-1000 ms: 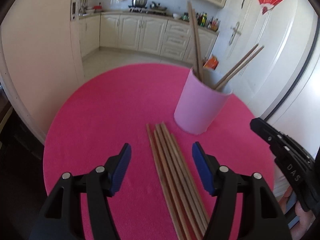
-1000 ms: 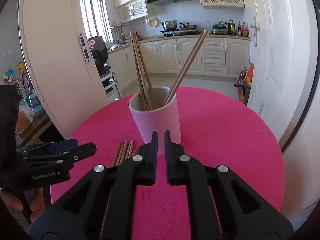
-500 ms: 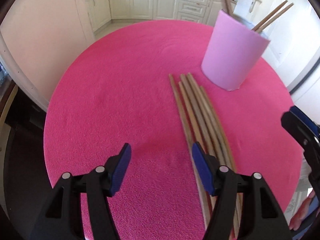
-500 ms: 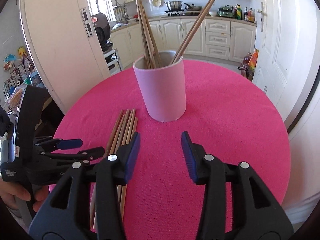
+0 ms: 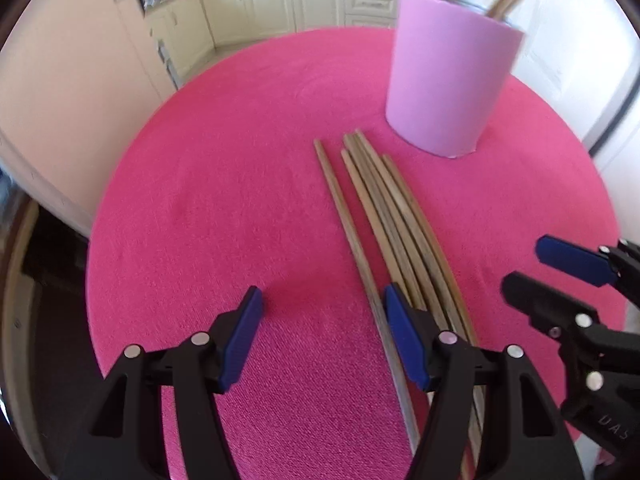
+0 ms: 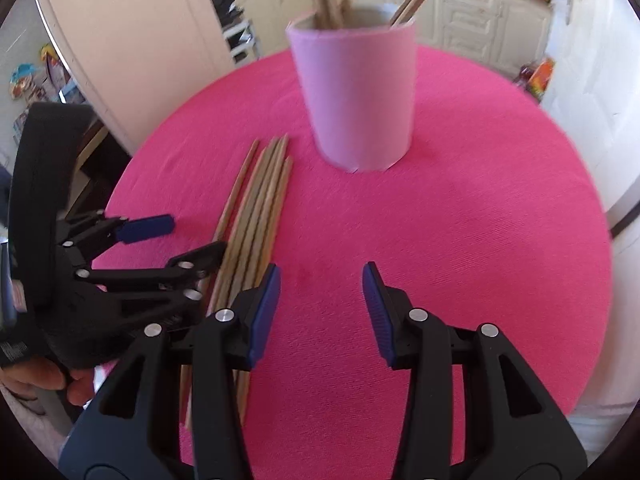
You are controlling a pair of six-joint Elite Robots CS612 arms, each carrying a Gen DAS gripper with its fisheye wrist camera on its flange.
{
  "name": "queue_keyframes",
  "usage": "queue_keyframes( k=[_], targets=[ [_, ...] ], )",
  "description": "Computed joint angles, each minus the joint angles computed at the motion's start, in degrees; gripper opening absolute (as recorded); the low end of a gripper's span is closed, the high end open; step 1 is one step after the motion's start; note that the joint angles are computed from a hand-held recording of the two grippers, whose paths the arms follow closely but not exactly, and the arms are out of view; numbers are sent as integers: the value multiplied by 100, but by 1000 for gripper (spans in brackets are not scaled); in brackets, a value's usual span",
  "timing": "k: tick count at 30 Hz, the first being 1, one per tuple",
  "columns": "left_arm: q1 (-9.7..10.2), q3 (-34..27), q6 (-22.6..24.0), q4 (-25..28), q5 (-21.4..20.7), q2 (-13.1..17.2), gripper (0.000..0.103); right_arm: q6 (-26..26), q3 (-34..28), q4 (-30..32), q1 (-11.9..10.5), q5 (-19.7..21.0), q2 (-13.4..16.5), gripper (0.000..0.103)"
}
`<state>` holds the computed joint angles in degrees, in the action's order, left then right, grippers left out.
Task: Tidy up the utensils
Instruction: 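Lower both grippers to the chopstick row and close on one chopstick each, then lift the left gripper's chopstick upright over the cup while the right gripper lifts its own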
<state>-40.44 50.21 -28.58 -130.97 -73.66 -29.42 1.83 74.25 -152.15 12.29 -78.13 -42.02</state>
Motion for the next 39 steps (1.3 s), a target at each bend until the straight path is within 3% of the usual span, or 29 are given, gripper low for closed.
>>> queue_keyframes(
  k=[3,8,13,19,21,25,29,33,39],
  targets=[
    [36,128,-161,-170,-203,-59,61,-61,-147,346,-13,222,62,29],
    [66,329,-223,-343,-212,-164,40,-152,-321,632,14,275,136,26],
    [90,477,-332,-493,-241,-229,28,-209,-523,879,74,209,207,25],
    [116,562,-387,-613,-270,-256,23,-361,-816,1244,190,-352,306,24],
    [118,647,-421,-658,-281,-304,20,-428,-930,1454,194,-321,350,24],
    [157,677,-485,-726,-385,-314,15,-563,-1101,1682,269,-636,412,23],
    [183,654,-588,-753,-447,-298,10,-690,-1066,1480,340,-940,422,15],
    [257,634,-640,-901,-706,-275,8,-504,-860,1138,267,-711,357,6],
    [303,864,-712,-1469,-852,-366,6,-425,-455,430,173,-311,188,6]
  ],
)
